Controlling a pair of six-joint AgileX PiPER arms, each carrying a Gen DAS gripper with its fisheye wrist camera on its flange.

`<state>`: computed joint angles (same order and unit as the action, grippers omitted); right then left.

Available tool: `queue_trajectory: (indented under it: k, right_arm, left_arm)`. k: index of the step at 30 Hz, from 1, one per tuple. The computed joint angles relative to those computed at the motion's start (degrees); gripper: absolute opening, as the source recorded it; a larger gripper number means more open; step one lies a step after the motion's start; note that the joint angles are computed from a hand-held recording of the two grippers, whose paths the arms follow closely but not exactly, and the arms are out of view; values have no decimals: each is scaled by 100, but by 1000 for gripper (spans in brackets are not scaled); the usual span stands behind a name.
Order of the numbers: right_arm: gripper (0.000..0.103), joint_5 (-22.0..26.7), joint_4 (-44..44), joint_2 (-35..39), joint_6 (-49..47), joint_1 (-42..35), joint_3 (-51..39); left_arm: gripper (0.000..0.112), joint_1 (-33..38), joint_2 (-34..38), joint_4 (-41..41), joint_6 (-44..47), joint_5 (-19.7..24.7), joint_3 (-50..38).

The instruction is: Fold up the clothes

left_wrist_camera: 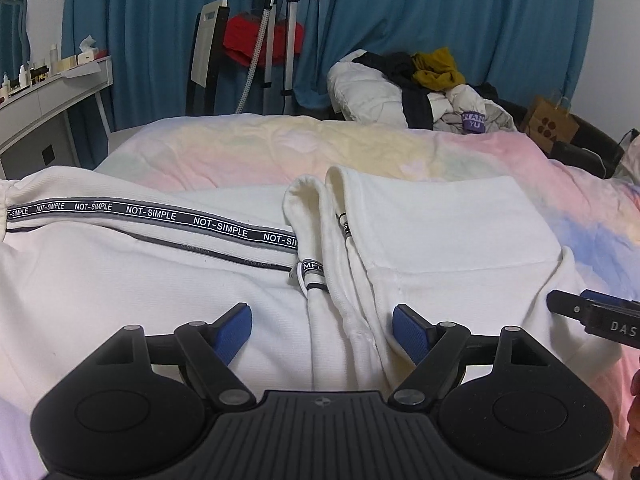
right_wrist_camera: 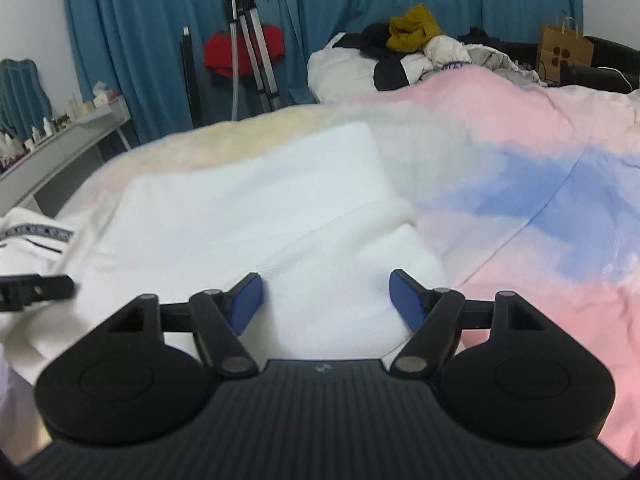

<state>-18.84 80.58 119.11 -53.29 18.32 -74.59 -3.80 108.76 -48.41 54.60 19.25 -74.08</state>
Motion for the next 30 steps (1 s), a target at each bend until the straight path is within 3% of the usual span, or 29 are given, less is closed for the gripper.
queue_trajectory:
  k: [5,9,12,17,22,27,30]
  right_arm:
    - [73,-4,-472,-50,624,17,163]
    - [73,57,-643,-72,839,-25,175]
    - [73,75,-763,-105,979,-46,213]
    - [71,93,-1020,-206,1411,-72,315]
    - [70,-29,-1017,-325,1675,-52,395]
    - [71,-350,-2477,-609,3260,-7,762]
    - [71,-446,-2445,-660,3054,47,779]
  left_arm:
    - [79,191,-163,-92,-94,196,84]
    - [80,464,-475,553,-1301,521,177]
    - [83,840,-669,598,-1778,1097,85]
    - [100,1728,-666,445,-2825,2240,-369]
    - [100,2470,-192,645,-3924,3336,-1036]
    - [99,2658,440,662,-4694,3012,-1324]
    - [99,2836,1051,255,-5262,3074,-1882]
